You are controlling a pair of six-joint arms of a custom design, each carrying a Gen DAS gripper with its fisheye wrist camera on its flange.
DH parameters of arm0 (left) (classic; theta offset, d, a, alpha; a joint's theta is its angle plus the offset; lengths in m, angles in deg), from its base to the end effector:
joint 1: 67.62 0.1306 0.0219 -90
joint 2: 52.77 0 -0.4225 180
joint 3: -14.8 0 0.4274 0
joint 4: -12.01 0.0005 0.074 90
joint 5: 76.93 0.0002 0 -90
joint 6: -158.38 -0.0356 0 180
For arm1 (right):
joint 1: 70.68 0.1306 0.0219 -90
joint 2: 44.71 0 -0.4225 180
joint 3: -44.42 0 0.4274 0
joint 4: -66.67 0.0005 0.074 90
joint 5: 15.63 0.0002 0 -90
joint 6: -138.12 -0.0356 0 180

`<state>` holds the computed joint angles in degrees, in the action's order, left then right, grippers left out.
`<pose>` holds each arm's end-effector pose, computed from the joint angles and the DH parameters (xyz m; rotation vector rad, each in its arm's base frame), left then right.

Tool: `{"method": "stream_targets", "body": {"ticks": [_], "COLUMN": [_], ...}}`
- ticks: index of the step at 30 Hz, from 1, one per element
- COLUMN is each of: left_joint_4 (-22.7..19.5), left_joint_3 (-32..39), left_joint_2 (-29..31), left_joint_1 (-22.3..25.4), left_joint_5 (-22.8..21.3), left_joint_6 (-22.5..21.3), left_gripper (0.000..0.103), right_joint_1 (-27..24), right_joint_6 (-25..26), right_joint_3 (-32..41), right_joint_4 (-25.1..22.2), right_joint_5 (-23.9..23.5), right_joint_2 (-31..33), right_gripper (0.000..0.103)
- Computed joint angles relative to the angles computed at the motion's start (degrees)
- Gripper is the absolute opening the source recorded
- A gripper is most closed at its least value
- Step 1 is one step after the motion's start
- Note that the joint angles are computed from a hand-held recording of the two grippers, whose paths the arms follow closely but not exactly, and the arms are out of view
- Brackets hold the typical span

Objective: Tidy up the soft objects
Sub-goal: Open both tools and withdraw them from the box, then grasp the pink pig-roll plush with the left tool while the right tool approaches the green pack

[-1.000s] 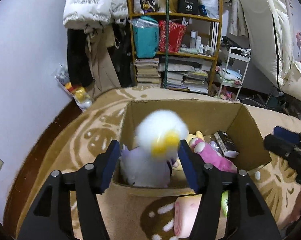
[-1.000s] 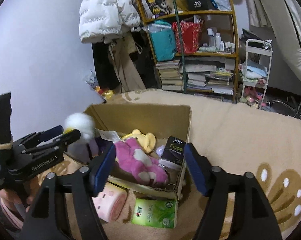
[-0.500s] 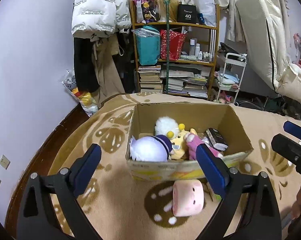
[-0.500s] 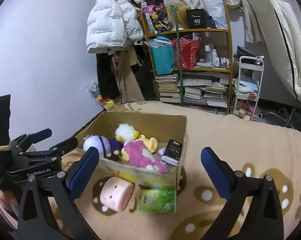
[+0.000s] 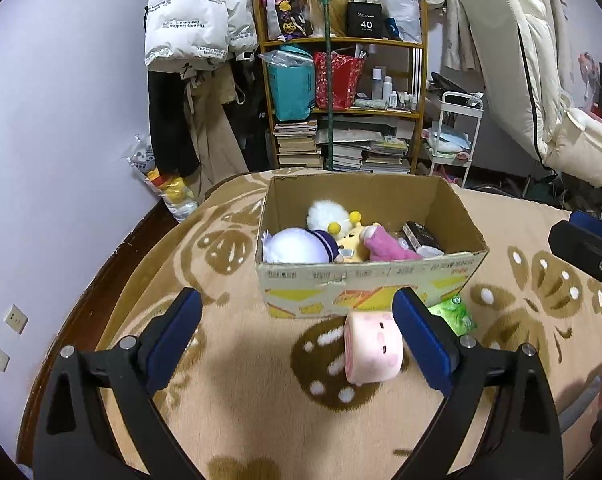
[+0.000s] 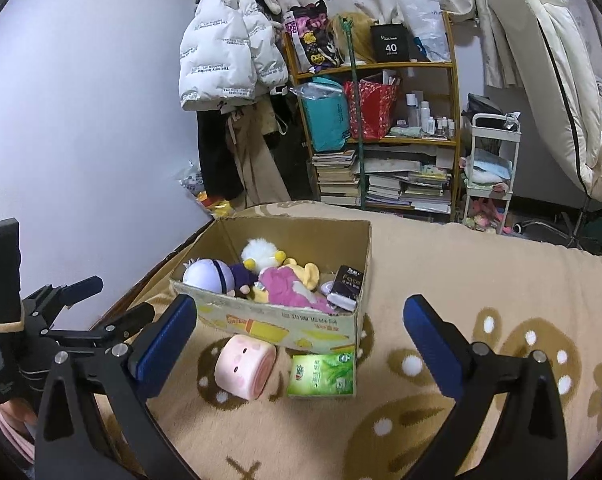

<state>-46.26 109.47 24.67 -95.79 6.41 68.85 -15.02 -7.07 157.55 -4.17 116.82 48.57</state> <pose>0.3725 -0.1954 0.5976 0.4879 2.2318 -0.1284 0.3085 0.4081 0.6195 0.2890 2.1664 0.1543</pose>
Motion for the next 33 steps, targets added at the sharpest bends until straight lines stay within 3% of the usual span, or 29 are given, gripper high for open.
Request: {"method": "stream_targets", "body": {"ticks": [18, 33], "left_joint_4": [-0.48, 0.55], "left_joint_3": [-1.69, -2.96], "left_joint_2": [0.67, 3.09], "left_joint_1": [0.61, -1.12], "left_joint_5": [1.17, 4.96], "left_joint_6": [1.03, 0.13], "left_gripper": [0.095, 0.095], "right_joint_1": [0.20, -2.87], "right_joint_6": [-1.91, -1.44], "right_joint_3": [-1.45, -3.93], "right_joint_4": [-2.43, -2.03], "right_joint_5": [-0.08, -5.01], "right_joint_2": [-0.30, 0.03], "right_gripper": [0.103, 0.103]}}
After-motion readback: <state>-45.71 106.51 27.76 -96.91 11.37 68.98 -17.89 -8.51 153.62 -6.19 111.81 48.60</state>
